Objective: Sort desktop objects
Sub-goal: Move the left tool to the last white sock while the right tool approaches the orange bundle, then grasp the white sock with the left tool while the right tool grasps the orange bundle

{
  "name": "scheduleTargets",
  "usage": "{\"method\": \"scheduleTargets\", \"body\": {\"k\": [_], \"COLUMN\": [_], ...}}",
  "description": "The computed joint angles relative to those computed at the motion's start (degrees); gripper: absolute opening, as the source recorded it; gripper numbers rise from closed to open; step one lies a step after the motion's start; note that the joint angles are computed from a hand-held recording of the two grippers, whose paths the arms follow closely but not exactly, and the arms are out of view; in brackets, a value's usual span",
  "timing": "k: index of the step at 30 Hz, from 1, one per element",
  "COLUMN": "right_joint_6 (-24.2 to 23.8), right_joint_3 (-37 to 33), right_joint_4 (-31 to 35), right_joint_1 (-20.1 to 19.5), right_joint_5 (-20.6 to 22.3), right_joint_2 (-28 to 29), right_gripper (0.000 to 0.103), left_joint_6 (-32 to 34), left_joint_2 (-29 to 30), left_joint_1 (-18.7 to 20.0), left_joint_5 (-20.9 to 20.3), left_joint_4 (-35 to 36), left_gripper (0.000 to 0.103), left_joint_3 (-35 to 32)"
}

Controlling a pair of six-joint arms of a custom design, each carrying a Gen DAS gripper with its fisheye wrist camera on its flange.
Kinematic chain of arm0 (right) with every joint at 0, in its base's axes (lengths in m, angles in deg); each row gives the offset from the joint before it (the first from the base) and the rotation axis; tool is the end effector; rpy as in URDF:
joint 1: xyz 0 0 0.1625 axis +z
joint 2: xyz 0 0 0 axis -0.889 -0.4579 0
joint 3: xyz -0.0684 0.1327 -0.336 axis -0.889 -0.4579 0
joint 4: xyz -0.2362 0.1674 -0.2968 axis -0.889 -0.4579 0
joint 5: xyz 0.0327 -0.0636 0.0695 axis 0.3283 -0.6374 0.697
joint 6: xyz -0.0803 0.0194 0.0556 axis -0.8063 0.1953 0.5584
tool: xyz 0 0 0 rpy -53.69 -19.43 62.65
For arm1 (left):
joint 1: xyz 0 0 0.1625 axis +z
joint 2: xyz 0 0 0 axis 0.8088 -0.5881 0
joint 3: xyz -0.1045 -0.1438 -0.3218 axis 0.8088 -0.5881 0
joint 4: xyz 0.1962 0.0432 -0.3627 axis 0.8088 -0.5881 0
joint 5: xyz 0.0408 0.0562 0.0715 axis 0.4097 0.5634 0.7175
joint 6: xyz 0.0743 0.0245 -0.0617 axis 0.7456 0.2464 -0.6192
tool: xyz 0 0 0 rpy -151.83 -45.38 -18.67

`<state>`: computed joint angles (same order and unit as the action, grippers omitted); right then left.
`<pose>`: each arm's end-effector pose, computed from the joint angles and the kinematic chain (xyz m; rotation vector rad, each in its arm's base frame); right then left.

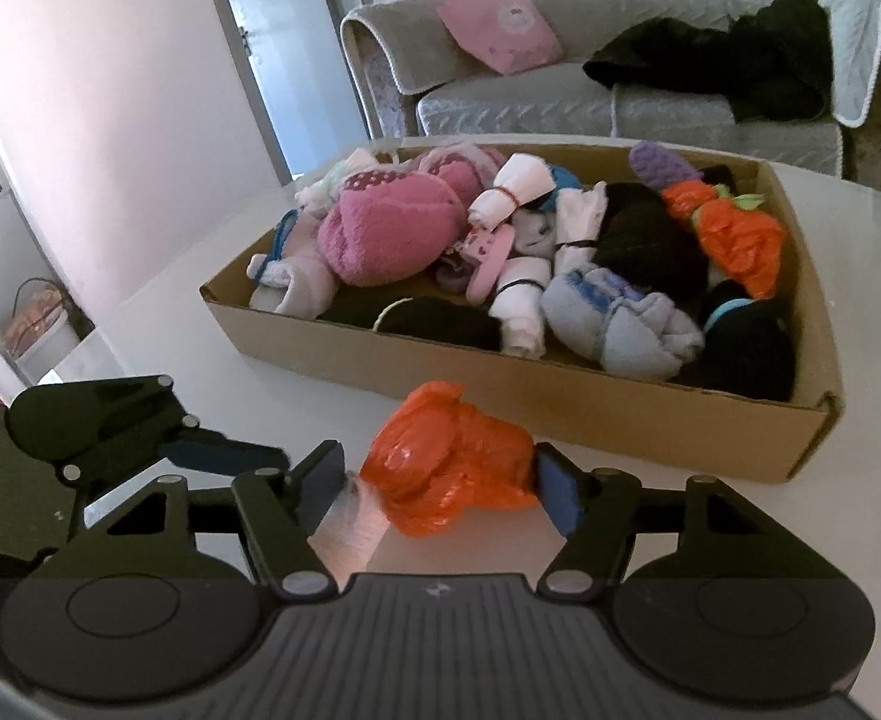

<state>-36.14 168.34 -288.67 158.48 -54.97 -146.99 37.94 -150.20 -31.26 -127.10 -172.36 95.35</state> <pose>0.1380 -0.3151 0.1540 0.5874 -2.5172 0.9354 -0.2247 -0.2853 0.1109 1.4616 2.3451 -0.3892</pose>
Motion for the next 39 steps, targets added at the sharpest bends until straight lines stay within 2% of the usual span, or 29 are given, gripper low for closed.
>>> {"method": "scheduleTargets", "body": {"k": [4, 8, 14, 18, 23, 24, 25, 26, 27, 28, 30, 31, 39], "right_joint_6": [0.4, 0.8, 0.1, -1.2, -2.4, -2.6, -2.8, -3.1, -3.4, -3.7, -3.9, -4.1, -4.7], "right_joint_3": [0.9, 1.0, 1.7, 2.4, 3.6, 3.8, 4.1, 4.3, 4.5, 4.6, 4.9, 5.0, 6.4], "right_joint_4": [1.2, 1.8, 2.3, 2.2, 3.9, 4.0, 4.1, 4.3, 4.3, 4.4, 4.5, 4.4, 4.7], "right_joint_1": [-2.2, -3.1, -4.1, -3.9, -5.0, -5.1, -5.2, -5.4, -5.5, -5.6, -5.8, -5.9, -6.3], "right_joint_5": [2.5, 3.3, 3.7, 1.7, 1.8, 1.7, 1.8, 1.9, 1.9, 1.9, 1.9, 1.9, 1.7], "right_joint_2": [-2.5, -3.3, -4.9, -6.0, -9.2, -9.6, -10.0, -10.4, -10.6, -10.9, -11.3, -11.4, -14.0], "right_gripper": [0.058, 0.055, 0.055, 0.054, 0.053, 0.053, 0.053, 0.052, 0.052, 0.052, 0.052, 0.051, 0.050], "left_joint_6": [-0.5, 1.6, 5.1, 2.3, -1.9, -2.5, -3.1, -3.7, -4.1, -4.4, -5.4, -5.8, -11.5], "left_joint_2": [0.1, 2.9, 6.8, 6.4, 5.9, 5.7, 5.5, 5.2, 5.0, 5.0, 5.1, 5.0, 5.0], "left_joint_1": [-1.2, -2.6, -0.8, 0.4, 0.4, 0.0, -0.3, -0.7, -1.1, -1.4, -1.8, -2.1, -4.9], "left_joint_5": [1.2, 1.6, 0.5, 1.4, 3.1, 3.5, 3.5, 3.6, 3.7, 3.7, 4.0, 4.0, 7.0], "left_joint_4": [-0.2, -4.1, -7.2, -6.6, -5.6, -5.7, -6.1, -6.3, -6.3, -6.3, -6.2, -6.0, -0.7], "left_gripper": [0.101, 0.101, 0.101, 0.102, 0.100, 0.093, 0.079, 0.070, 0.052, 0.041, 0.037, 0.031, 0.030], "left_joint_3": [0.3, 0.5, -1.3, -1.5, -1.6, -1.4, -1.2, -1.0, -0.9, -0.9, -0.9, -0.8, -1.5]}}
